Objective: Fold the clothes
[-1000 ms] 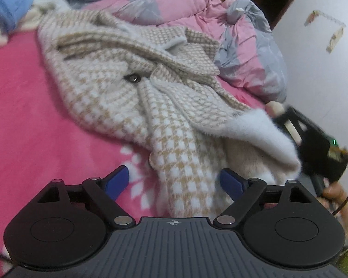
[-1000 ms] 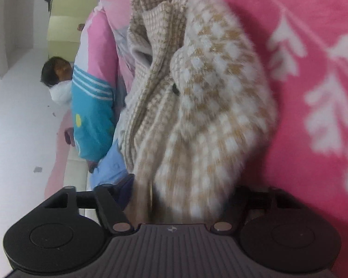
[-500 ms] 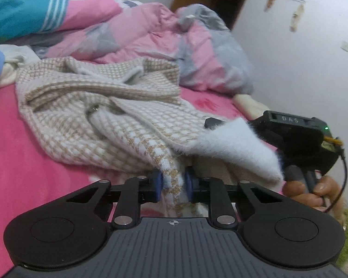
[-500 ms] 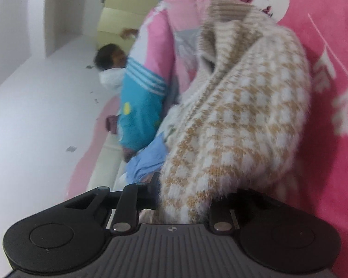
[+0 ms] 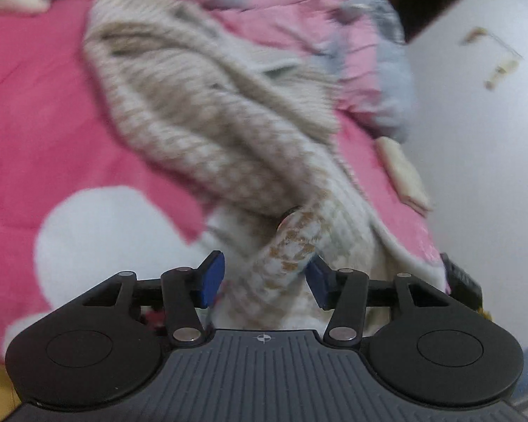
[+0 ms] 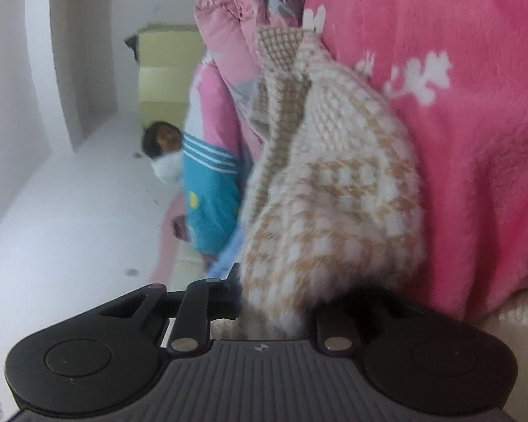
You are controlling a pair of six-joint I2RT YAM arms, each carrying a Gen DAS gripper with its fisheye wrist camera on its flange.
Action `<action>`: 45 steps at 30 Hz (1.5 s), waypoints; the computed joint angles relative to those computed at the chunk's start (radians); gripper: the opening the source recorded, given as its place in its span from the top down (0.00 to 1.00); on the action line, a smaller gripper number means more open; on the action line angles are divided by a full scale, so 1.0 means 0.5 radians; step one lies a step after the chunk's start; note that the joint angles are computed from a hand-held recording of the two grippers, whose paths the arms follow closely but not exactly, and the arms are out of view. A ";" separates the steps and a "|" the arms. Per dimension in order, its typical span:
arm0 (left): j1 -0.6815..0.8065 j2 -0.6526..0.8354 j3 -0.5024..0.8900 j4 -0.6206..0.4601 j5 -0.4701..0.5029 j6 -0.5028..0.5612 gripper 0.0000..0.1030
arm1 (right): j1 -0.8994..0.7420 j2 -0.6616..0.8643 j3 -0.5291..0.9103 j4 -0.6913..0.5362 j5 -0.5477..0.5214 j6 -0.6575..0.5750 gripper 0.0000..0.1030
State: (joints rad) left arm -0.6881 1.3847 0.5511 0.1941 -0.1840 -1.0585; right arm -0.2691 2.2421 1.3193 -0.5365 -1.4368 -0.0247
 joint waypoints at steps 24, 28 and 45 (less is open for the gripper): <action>0.201 0.573 0.450 -0.228 -0.903 -0.327 0.33 | 0.077 -0.119 -0.245 0.623 0.099 0.547 0.63; 0.120 0.646 0.379 0.063 -1.056 -0.274 0.46 | 0.049 -0.046 -0.200 0.552 0.055 0.473 0.64; 0.095 0.395 0.311 -0.057 -1.349 0.100 0.87 | 0.178 -0.057 0.112 -0.343 0.320 -0.498 0.63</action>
